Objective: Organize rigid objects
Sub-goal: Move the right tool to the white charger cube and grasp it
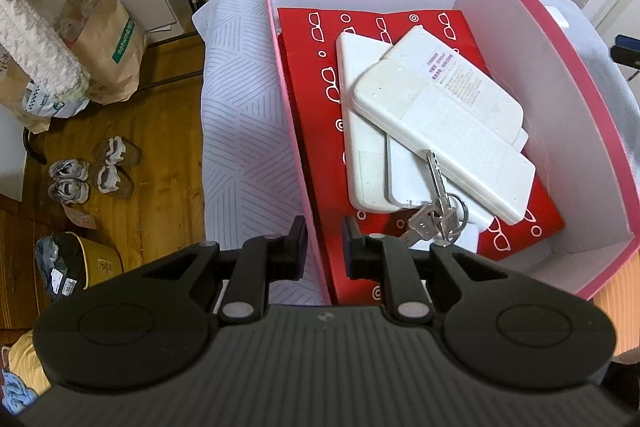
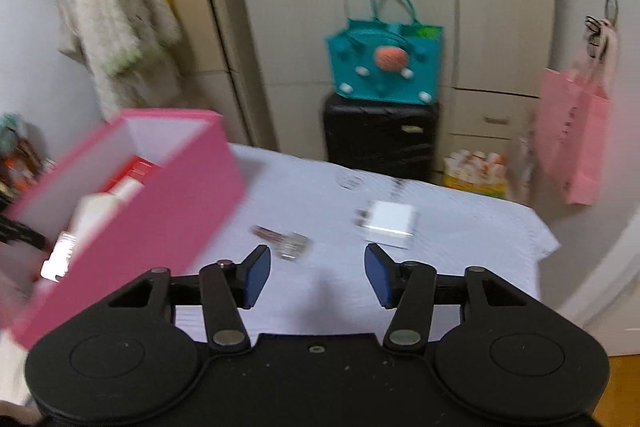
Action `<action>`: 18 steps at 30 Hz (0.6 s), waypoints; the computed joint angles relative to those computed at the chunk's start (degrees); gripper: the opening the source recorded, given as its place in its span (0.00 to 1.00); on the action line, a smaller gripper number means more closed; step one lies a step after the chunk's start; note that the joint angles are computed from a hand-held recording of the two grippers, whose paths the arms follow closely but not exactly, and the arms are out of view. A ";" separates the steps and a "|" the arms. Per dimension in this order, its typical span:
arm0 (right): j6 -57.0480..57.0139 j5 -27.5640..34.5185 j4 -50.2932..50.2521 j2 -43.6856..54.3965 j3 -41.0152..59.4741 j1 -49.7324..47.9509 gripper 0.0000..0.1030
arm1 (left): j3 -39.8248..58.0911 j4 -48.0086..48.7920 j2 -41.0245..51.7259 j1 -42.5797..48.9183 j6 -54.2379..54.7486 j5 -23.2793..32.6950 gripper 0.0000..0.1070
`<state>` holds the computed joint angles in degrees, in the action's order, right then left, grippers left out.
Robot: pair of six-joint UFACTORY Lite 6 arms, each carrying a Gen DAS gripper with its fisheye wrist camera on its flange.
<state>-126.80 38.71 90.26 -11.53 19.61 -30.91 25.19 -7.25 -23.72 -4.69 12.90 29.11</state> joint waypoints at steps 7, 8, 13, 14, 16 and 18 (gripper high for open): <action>-21.00 -7.48 26.97 19.86 10.14 10.72 0.61 | -0.05 0.09 0.01 -0.16 -0.46 -0.09 0.14; -21.56 -8.08 28.71 22.24 12.09 11.92 0.61 | -0.05 0.11 0.03 -0.16 -0.34 -0.12 0.14; -22.79 -7.77 37.01 30.71 18.23 14.47 0.67 | 0.10 -2.33 0.13 1.18 2.92 0.13 0.14; -21.78 -8.10 37.82 32.76 19.84 14.92 0.67 | -0.04 -2.90 -0.12 1.53 3.54 0.22 0.14; -22.31 -6.30 40.28 35.82 21.37 14.93 0.68 | -0.77 -3.52 -0.98 1.74 4.56 -0.01 0.14; -26.27 -5.49 44.79 37.16 21.82 15.88 0.66 | -1.03 -4.32 -1.27 2.27 5.66 0.06 0.14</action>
